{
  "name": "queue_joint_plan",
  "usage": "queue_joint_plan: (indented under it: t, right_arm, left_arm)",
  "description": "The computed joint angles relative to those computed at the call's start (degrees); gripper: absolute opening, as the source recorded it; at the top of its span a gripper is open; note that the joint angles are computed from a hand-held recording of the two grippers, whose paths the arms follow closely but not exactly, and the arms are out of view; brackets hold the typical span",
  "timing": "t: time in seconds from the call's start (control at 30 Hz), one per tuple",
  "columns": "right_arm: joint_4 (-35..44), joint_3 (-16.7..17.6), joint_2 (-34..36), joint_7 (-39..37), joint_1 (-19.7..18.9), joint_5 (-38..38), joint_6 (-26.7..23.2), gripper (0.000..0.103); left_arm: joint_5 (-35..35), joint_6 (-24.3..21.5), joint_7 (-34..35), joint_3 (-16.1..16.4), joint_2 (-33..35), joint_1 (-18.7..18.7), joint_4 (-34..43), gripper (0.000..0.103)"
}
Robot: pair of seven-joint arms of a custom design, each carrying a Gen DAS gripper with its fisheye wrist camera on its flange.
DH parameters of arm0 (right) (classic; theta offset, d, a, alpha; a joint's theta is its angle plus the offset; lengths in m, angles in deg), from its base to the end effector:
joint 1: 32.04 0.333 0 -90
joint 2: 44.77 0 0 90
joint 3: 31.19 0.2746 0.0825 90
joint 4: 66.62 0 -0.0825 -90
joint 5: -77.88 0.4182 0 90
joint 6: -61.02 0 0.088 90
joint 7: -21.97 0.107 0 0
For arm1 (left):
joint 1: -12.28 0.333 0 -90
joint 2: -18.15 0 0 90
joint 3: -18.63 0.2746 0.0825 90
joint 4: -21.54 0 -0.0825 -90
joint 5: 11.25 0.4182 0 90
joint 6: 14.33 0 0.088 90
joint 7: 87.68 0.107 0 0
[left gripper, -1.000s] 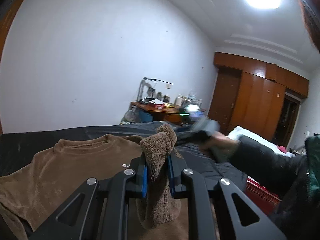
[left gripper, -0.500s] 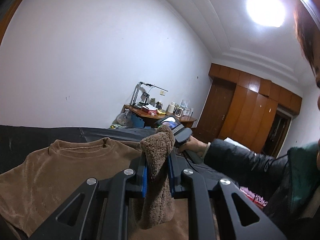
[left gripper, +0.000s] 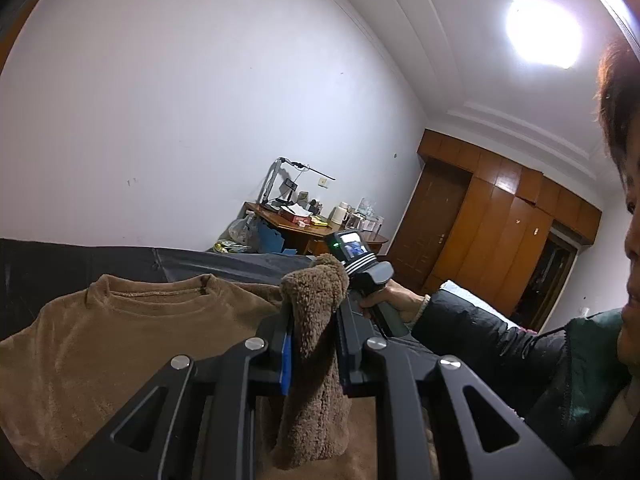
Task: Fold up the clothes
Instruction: 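Fold the held sleeve across the fleece body with the left gripper and release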
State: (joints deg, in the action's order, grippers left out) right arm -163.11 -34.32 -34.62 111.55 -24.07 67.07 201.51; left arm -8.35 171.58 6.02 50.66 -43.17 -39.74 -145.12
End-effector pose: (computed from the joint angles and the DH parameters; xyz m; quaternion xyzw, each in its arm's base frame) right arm 0.6839 0.0602 0.5084 -0.7396 0.6018 -0.2577 0.1563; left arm 0.3498 -0.1296 0.5272 -0.4447 0.6364 -0.6139 0.1425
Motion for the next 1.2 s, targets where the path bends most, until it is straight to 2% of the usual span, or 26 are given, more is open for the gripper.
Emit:
queue_joint_plan:
  t: [0.07, 0.13, 0.2, 0.3, 0.4, 0.53, 0.67, 0.77, 0.83, 0.9, 1.07, 1.13, 1.2]
  right_arm:
    - [1.1, 0.5, 1.1, -2.1, 0.7, -1.0, -1.2, 0.087]
    - [-0.7, -0.6, 1.0, 2.1, 2.8, -8.9, 0.3, 0.087]
    - [-1.2, -2.3, 1.7, 8.9, 4.8, -19.2, 0.3, 0.087]
    - [-1.2, -2.6, 2.6, 11.9, 4.2, -21.5, -0.7, 0.087]
    - [-2.9, -2.4, 1.7, 12.7, 2.6, -18.4, 0.9, 0.087]
    - [-3.4, -2.2, 1.3, 13.8, 1.9, -17.6, 1.3, 0.087]
    - [-7.5, -1.7, -2.4, 18.1, 3.1, -23.5, 2.4, 0.087]
    - [-12.3, -0.8, -7.0, 20.9, 2.7, -27.5, 5.3, 0.087]
    - [-17.1, 0.6, -11.7, 19.1, 1.7, -25.3, 8.4, 0.087]
    - [-21.5, 2.0, -16.0, 16.3, 0.9, -21.7, 10.8, 0.087]
    - [-29.3, 4.8, -22.2, 4.6, 1.4, -10.7, 12.3, 0.087]
    - [-30.6, 6.8, -22.5, 3.4, 1.0, -10.3, 11.5, 0.087]
    - [-30.5, 8.1, -20.9, 4.5, -0.8, -13.6, 11.8, 0.087]
  left_arm:
    - [0.0, -0.1, -0.8, -2.3, 1.5, 2.0, 0.6, 0.018]
    - [0.0, -0.7, -2.6, -6.9, 3.4, 6.8, 1.2, 0.018]
    - [-0.4, -1.8, -4.6, -9.9, 5.2, 11.2, 2.4, 0.018]
    - [-1.5, -2.3, -7.7, -12.0, 9.0, 17.3, 4.2, 0.018]
    - [-3.0, -4.1, -9.2, -8.8, 13.5, 17.8, 6.5, 0.02]
    - [-6.2, -9.6, -10.6, -9.9, 23.9, 21.4, 10.9, 0.02]
    - [-10.9, -12.8, -9.6, -8.6, 29.9, 20.6, 13.8, 0.02]
    - [-13.0, -13.3, -9.1, -10.4, 30.9, 22.0, 13.8, 0.02]
    - [-14.2, -13.7, -8.7, -11.7, 31.1, 23.1, 13.7, 0.02]
    - [-16.3, -13.7, -7.5, -11.6, 31.7, 22.8, 13.9, 0.023]
    - [-20.6, -15.1, -5.4, -12.6, 33.8, 24.0, 15.1, 0.027]
    - [-22.5, -15.6, -4.3, -12.8, 34.5, 24.3, 15.4, 0.03]
    - [-24.6, -16.2, -2.8, -12.7, 34.9, 24.3, 15.7, 0.038]
